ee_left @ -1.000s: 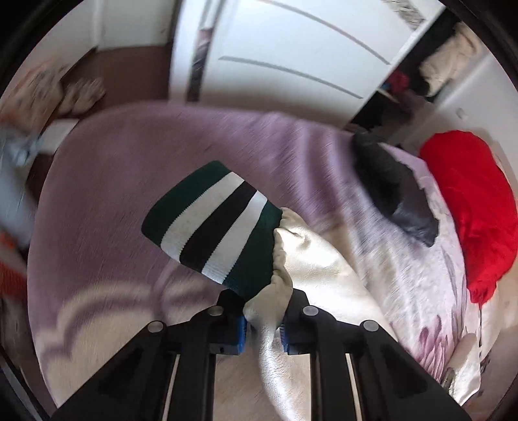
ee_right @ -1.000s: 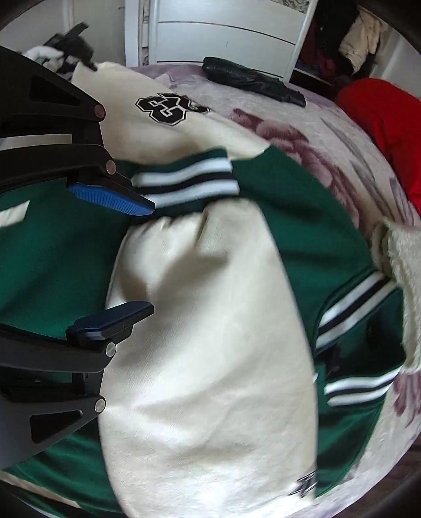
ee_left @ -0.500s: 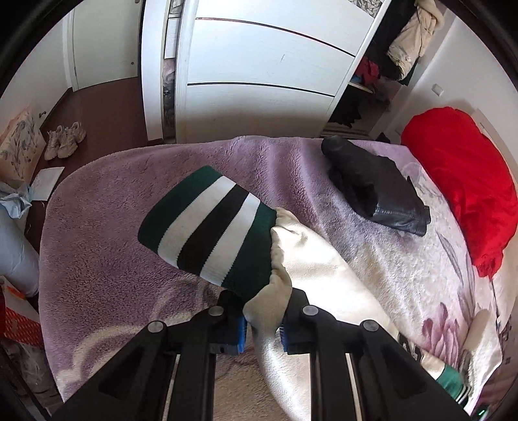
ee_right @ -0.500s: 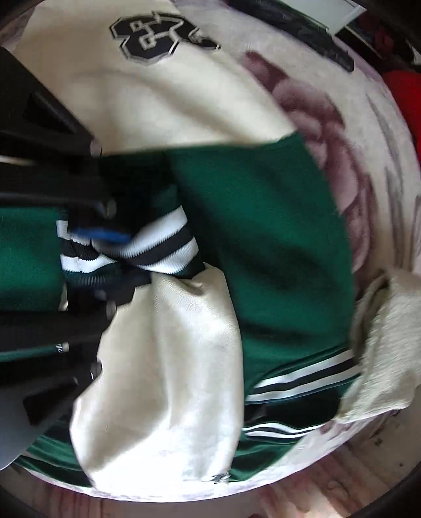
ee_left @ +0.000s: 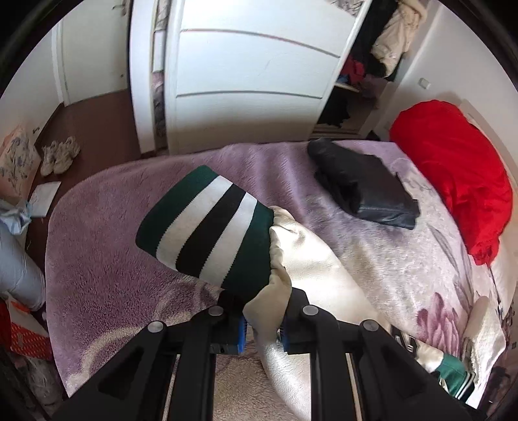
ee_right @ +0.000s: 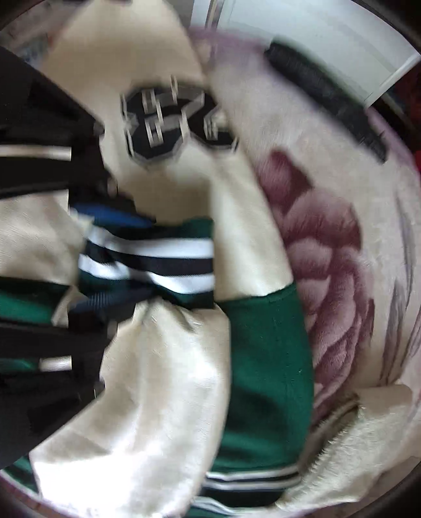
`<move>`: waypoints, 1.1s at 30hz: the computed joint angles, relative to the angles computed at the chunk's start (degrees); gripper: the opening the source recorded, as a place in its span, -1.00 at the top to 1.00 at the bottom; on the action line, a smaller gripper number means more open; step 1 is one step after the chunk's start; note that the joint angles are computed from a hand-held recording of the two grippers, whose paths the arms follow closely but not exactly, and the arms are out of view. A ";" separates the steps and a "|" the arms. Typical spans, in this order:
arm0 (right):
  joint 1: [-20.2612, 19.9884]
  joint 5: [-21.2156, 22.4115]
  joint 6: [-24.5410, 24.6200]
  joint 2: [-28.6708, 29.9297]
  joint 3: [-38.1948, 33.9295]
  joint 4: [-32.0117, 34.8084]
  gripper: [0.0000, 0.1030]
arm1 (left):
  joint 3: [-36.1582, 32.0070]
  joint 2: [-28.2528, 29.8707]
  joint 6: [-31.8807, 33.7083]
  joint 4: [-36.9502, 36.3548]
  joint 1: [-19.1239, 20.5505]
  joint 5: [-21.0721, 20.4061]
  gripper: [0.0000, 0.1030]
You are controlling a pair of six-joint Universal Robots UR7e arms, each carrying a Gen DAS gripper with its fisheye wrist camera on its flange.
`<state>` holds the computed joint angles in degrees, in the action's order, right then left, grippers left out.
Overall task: Fold large clothes
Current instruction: 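Lift and fold the patched sleeve across the jacket body, open the left gripper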
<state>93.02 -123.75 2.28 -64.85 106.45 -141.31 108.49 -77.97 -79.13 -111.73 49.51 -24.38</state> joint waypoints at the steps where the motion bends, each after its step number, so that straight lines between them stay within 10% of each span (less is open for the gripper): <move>1: -0.61 2.61 0.10 -2.22 1.12 -0.09 -0.21 | -0.49 0.22 0.25 0.86 -0.66 0.59 0.76; 3: -1.56 3.03 1.61 -7.63 4.36 -0.97 -0.59 | -1.86 1.03 0.86 2.69 -2.37 2.11 0.76; 9: -10.01 3.74 6.97 -20.78 10.81 0.72 -0.59 | -8.16 6.45 6.95 4.36 -7.66 5.70 0.76; 16: -21.98 10.83 6.80 -32.56 13.11 2.55 -0.59 | -17.30 19.97 27.10 -9.79 -14.01 5.51 0.77; 25: -39.60 20.96 -1.79 -46.60 10.92 9.61 -0.59 | -37.32 46.20 46.79 -21.17 -21.07 -9.21 0.79; 33: -66.30 34.60 -13.63 -54.73 6.35 18.36 -0.59 | -60.39 69.21 50.13 -9.72 -24.71 -24.36 0.80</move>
